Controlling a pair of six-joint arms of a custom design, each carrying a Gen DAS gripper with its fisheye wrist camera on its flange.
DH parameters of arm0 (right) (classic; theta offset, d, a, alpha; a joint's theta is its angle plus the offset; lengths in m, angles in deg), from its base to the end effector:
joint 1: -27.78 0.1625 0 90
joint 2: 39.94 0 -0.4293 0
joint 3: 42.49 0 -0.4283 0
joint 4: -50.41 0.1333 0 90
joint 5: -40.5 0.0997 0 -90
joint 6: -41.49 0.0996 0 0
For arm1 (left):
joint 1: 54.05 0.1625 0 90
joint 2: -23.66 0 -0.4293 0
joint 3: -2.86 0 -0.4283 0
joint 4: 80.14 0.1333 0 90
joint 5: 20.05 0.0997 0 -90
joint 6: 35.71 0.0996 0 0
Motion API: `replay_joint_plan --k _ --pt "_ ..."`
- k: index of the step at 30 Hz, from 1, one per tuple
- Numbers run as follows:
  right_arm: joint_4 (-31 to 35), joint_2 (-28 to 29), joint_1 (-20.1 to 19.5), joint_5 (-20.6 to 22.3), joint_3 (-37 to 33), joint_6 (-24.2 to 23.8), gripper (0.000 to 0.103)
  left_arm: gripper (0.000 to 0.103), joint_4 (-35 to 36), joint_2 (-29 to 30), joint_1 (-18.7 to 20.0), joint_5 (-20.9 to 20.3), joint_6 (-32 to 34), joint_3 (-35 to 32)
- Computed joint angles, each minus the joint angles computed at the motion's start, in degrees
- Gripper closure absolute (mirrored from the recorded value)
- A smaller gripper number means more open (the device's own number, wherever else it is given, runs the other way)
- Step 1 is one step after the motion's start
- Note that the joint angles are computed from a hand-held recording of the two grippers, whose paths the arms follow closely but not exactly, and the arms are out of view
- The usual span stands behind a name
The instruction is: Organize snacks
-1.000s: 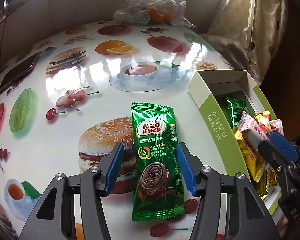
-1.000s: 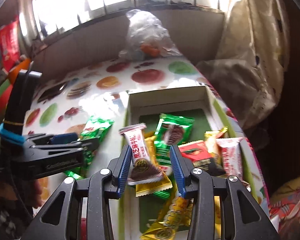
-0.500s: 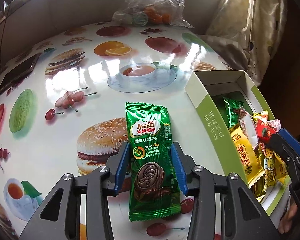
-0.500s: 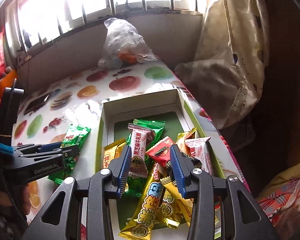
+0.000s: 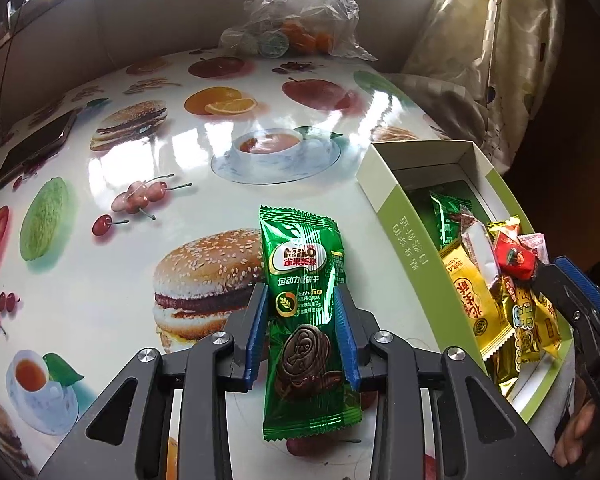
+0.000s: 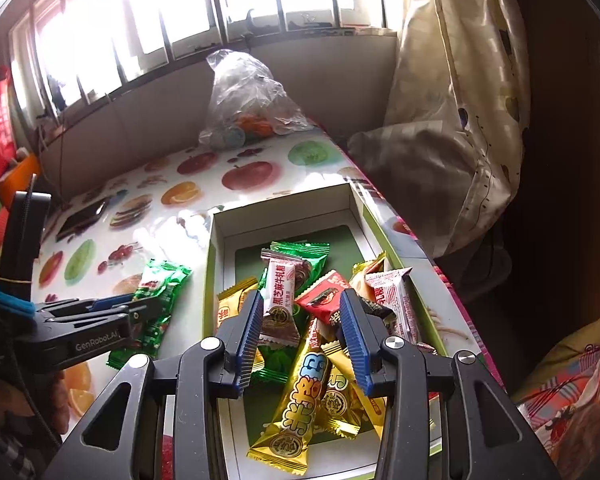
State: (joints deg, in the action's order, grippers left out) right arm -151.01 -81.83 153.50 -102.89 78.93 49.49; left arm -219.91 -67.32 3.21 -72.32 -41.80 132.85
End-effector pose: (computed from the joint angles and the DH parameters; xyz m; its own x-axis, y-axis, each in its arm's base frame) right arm 0.3431 -0.3857 0.0302 -0.7936 0.0921 0.6014 -0.3890 0.6832 -0.6180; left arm -0.0736 -0.4736 0.2634 -0.7793 0.2421 -0.5780 0.4512 0.8569 -0.2494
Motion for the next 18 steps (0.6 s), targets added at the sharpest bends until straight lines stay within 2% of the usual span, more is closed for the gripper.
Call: replay_joint_plan --k 5,9,18 --pt "-0.4 -0.4 0.3 0.2 0.6 0.4 0.064 0.072 -0.9 -1.5 -0.9 -0.4 0.4 0.1" --pt "-1.0 -0.7 0.5 0.4 0.9 0.4 0.064 0.072 -0.5 -2.5 -1.3 -2.3 -0.5 -0.7" --pt "-0.8 -1.5 1.2 0.0 1.7 0.9 0.064 0.072 -0.6 -3.1 -4.2 -4.2 -1.6 -0.7"
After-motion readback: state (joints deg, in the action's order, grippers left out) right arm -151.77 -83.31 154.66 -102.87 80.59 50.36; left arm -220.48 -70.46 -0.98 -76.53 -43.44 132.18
